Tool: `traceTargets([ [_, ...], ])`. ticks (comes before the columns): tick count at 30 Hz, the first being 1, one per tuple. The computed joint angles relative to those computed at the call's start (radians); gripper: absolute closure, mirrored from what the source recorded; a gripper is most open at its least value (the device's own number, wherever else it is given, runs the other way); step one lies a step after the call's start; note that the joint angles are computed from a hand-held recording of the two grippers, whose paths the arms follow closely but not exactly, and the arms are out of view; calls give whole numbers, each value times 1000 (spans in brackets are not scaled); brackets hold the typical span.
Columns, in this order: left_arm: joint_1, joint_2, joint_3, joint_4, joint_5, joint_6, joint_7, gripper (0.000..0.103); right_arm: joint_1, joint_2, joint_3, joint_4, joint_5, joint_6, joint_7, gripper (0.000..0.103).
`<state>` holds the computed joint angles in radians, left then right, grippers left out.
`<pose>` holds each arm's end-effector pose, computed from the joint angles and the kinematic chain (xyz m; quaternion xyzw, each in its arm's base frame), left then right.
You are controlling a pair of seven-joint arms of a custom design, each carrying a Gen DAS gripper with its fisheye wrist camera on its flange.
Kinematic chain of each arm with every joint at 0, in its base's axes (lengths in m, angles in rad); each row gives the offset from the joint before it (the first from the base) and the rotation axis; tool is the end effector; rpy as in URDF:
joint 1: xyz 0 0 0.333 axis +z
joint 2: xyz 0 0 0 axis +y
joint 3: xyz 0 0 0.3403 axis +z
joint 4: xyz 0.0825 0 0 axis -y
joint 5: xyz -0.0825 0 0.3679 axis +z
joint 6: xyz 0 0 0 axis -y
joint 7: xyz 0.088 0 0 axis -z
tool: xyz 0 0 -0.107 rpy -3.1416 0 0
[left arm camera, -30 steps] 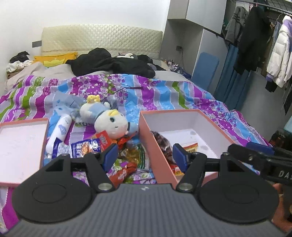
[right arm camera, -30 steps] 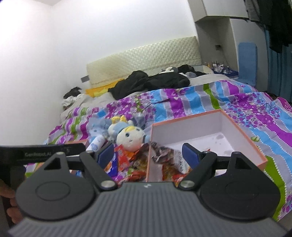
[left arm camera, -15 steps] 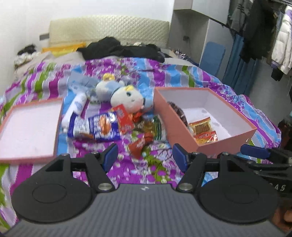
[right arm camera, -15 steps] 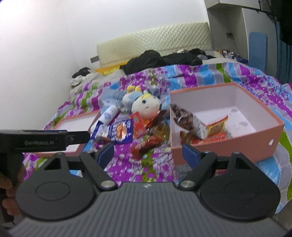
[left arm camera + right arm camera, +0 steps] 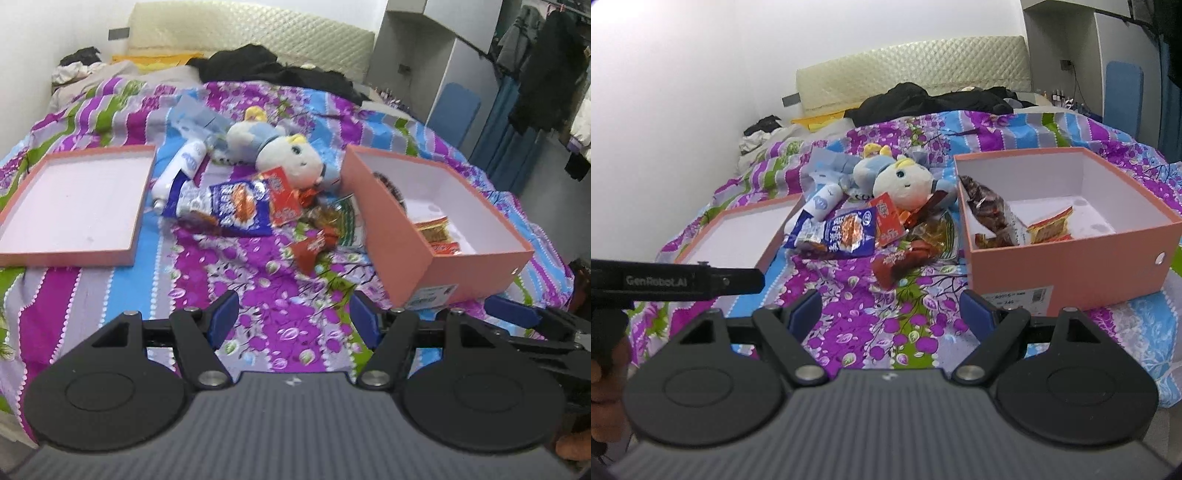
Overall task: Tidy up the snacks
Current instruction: 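Withdraw both tools from the deep pink box toward the remaining snacks, then grasp blue spicy-cabbage bag with left tool while right tool grasps brown spicy-strip packet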
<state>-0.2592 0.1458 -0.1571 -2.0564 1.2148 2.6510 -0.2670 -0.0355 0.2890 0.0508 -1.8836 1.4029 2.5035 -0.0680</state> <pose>0.5323 -0.2596 0.4362 -0.7708 0.4867 -0.2996 0.2815 0.6408 0.0004 0.4181 -0.7677 0.4180 -0.1355 0.4665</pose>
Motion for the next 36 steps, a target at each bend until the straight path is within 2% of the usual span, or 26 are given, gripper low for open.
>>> traceTargets([
  [11, 40, 121, 65, 82, 45, 70, 48, 30, 34, 98, 46, 63, 58, 94, -66, 20],
  [13, 48, 152, 81, 111, 41, 76, 90, 30, 45, 123, 59, 85, 64, 116, -78, 20],
  [15, 53, 192, 90, 158, 0, 43, 183, 30, 57, 150, 75, 115, 65, 137, -98, 20],
  [19, 71, 276, 125, 250, -53, 53, 337, 30, 84, 224, 109, 207, 93, 206, -145, 20],
  [24, 104, 382, 161, 372, -164, 99, 507, 29, 124, 350, 137, 356, 15, 324, -28, 20],
  [25, 112, 404, 164, 398, -192, 102, 552, 25, 132, 374, 139, 382, -11, 343, 10, 20],
  [30, 160, 520, 147, 551, -361, 50, 823, 20, 175, 476, 125, 500, -165, 387, 242, 20],
  [33, 163, 576, 169, 623, -437, 15, 887, 19, 214, 528, 90, 560, -274, 388, 415, 21],
  [36, 161, 607, 195, 659, -512, 3, 893, 19, 242, 566, 59, 606, -365, 380, 567, 21],
])
